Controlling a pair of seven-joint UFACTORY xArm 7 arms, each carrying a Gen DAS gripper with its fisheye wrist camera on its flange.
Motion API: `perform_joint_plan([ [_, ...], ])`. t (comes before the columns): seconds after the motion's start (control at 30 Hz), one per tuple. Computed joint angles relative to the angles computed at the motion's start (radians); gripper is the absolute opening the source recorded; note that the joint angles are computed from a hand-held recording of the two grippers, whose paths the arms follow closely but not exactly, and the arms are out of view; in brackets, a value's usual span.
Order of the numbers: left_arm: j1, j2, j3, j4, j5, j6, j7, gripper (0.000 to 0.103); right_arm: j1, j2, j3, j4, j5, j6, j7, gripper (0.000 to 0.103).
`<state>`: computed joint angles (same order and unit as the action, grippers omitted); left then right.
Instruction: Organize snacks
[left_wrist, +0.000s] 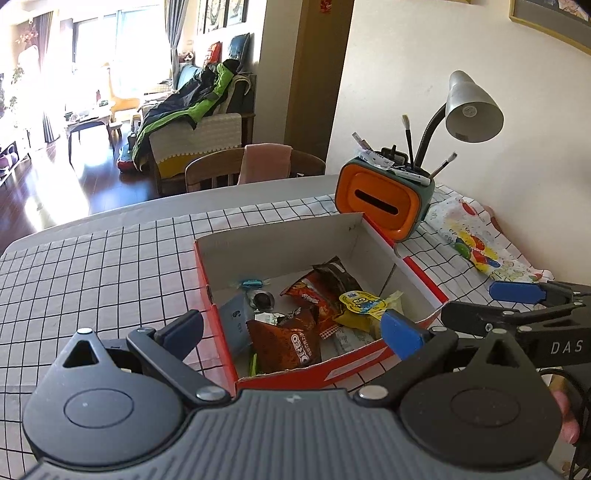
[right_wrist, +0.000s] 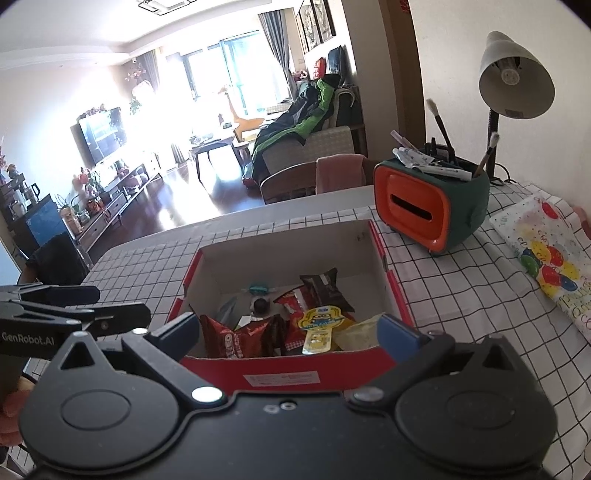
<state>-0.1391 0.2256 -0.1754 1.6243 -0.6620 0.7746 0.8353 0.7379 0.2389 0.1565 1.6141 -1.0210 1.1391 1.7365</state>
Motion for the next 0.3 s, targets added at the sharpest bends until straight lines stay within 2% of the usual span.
perform_joint_plan([
  [0.3,-0.006,-0.004,0.001,-0.009,0.016,-0.015,-0.013,0.103,-0.008,-0.001,0.000,-0.010,0.009,-0.021,-0.008,0.103],
])
